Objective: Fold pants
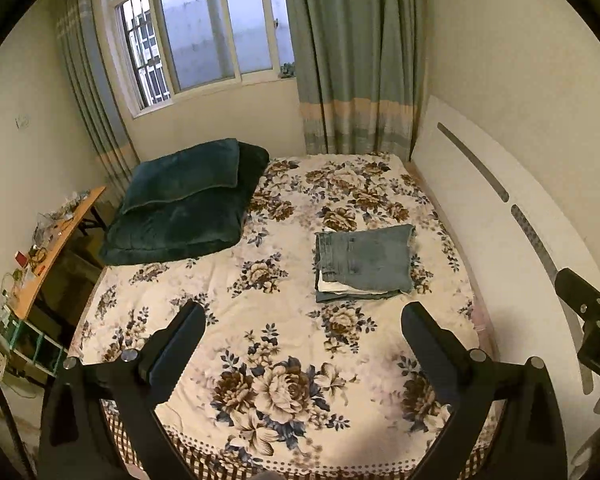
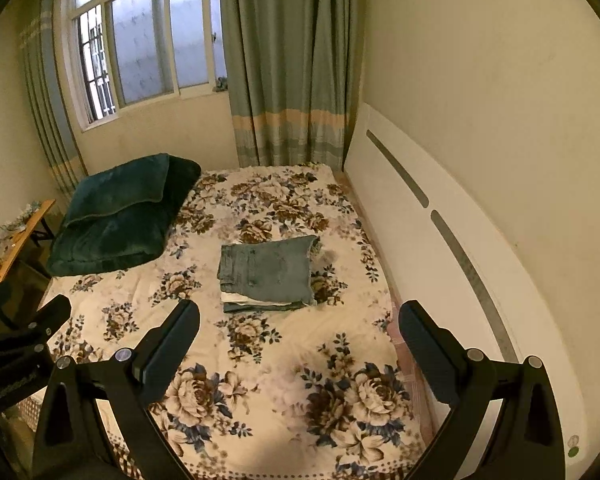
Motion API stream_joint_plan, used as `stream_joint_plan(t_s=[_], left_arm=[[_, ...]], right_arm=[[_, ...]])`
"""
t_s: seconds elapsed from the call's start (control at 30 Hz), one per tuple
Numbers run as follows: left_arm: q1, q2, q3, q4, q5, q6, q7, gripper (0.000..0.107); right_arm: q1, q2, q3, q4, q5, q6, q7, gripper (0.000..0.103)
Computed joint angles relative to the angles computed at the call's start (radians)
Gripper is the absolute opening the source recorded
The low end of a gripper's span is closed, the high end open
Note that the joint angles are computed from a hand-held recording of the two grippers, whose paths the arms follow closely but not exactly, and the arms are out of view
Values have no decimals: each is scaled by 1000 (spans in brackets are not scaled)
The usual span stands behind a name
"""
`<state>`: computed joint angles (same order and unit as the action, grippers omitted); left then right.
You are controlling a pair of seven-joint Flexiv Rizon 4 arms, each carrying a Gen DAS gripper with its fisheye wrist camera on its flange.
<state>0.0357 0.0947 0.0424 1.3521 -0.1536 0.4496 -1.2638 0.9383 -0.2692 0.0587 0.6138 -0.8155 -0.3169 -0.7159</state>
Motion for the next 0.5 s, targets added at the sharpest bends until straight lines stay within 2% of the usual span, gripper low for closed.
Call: stream_joint_plan(t_s=[0.3, 0.5], left_arm=[[-1, -13, -3, -17, 3, 2, -12, 100], [-1, -10, -2, -20, 3, 36, -18, 100]], right_arm=[[-20, 8, 3, 28, 9, 19, 3, 102], [-13, 13, 18, 49, -15, 35, 22, 102]])
